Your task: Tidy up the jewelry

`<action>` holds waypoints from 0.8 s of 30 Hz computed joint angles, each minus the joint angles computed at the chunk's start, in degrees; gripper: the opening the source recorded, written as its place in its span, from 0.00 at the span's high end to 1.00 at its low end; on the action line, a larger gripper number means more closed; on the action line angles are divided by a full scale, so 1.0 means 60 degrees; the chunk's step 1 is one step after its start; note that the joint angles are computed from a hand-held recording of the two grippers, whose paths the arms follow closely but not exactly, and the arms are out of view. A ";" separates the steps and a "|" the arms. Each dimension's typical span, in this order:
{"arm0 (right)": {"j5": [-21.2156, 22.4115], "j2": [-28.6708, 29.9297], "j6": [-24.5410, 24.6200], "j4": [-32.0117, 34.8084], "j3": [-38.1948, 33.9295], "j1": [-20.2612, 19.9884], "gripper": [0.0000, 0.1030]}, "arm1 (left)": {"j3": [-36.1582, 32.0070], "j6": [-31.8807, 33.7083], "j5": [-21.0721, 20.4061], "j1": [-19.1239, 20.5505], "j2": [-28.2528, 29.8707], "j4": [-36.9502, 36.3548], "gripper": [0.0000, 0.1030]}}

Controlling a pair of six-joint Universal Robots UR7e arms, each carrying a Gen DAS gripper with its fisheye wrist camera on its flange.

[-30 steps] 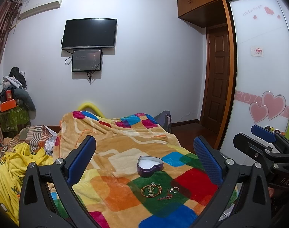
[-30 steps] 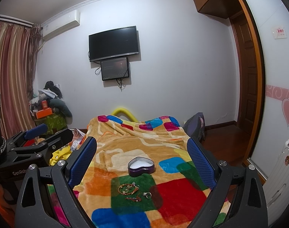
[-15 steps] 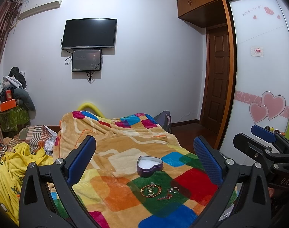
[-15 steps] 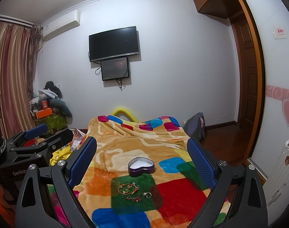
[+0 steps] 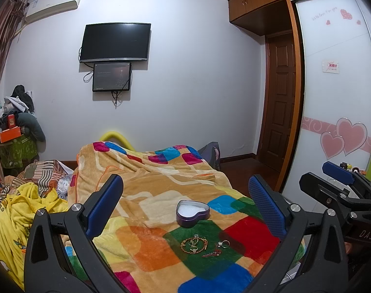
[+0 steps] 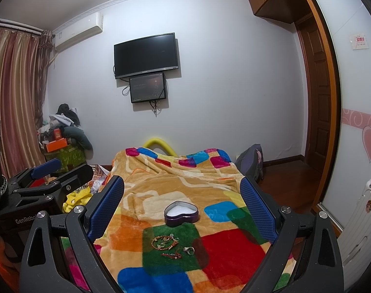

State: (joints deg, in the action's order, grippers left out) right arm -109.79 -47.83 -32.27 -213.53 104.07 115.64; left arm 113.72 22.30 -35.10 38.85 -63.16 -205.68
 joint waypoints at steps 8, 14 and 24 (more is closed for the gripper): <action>-0.0012 0.0074 0.0064 -0.0060 0.0045 -0.0054 0.08 | -0.0137 -0.0097 -0.0011 0.0061 0.0032 0.0253 0.00; -0.0065 0.0246 0.0062 -0.0014 -0.0001 -0.0281 0.08 | -0.0340 -0.0448 -0.0159 0.0310 0.0080 0.0884 0.00; -0.0901 0.0360 0.0457 0.1264 -0.0571 -0.0642 0.08 | -0.1055 -0.1511 -0.0866 0.1288 0.0415 0.3029 0.00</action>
